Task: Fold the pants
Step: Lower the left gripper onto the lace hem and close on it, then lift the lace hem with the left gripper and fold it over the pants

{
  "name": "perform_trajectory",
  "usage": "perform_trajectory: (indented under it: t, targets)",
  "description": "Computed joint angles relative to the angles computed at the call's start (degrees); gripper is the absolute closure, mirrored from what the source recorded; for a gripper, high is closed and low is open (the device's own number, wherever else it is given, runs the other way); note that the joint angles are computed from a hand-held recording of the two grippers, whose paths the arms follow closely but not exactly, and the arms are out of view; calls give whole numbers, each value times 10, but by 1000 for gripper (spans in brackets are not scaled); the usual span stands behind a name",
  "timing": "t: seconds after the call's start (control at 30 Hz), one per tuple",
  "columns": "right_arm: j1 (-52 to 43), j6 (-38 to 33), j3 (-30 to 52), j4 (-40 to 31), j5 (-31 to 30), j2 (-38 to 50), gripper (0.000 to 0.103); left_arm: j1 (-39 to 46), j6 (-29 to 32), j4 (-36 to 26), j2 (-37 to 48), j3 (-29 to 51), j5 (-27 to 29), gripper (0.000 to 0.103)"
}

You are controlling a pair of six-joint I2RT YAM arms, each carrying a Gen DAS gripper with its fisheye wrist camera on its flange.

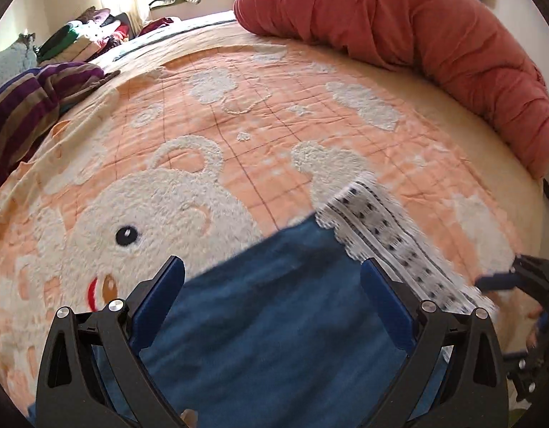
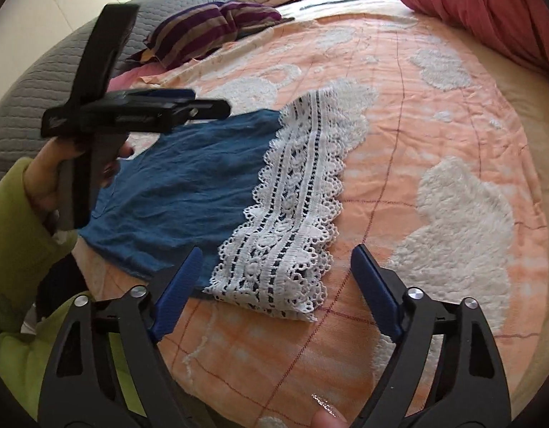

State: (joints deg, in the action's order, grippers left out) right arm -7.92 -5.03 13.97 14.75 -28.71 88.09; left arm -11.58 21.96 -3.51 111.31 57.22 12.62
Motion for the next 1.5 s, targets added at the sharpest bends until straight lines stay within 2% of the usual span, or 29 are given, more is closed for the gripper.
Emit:
perform_trajectory:
  t: [0.13,0.2,0.3,0.33,0.37,0.47,0.57,0.6,0.63,0.67,0.73,0.77,0.8,0.83,0.93,1.0,1.07,1.27,1.33,1.5]
  targets:
    - [4,15,10,29,0,43,41,-17,0,9,47,45,-25,5]
    - [11,16,12,39,-1,53,51,-22,5,4,73,71,-24,6]
    - [13,10,8,52,-5,55,51,-27,12,-38,115,122,-2,10]
    - [9,8,10,53,-10,62,51,-25,15,-65,133,146,23,24]
    - [6,6,13,54,-13,71,51,-21,13,-93,151,172,49,30]
    - [11,15,13,75,-13,87,49,-15,3,-128,189,215,82,29]
    - [13,27,17,99,-25,106,47,-10,8,-122,195,210,106,30]
    - [15,26,19,103,-26,111,47,-10,10,-121,194,206,112,33]
    - [19,24,21,104,-24,112,47,-10,14,-120,191,198,121,45]
    - [26,24,21,105,-18,111,47,-10,15,-121,189,194,131,53]
    - [38,28,18,113,-7,110,49,-14,3,-117,187,188,132,56]
    - [43,29,17,116,-8,111,57,-15,-4,-121,189,190,134,64]
    - [48,35,16,124,-7,115,63,-14,-7,-127,191,193,142,68]
    - [52,38,14,129,-7,116,65,-14,-9,-129,188,188,152,80]
    - [58,48,14,139,-21,115,80,-30,-12,-77,162,142,120,84]
    - [71,55,16,133,-14,102,83,-29,-21,-63,154,131,122,87]
    - [85,57,17,119,-9,72,84,-12,-34,-57,150,125,155,92]
    - [184,74,45,69,38,-9,85,74,-49,-57,120,106,294,93]
    - [229,77,70,53,57,-13,85,108,-54,-60,109,100,330,93]
    - [330,78,152,31,97,37,85,193,-52,-84,100,94,371,93]
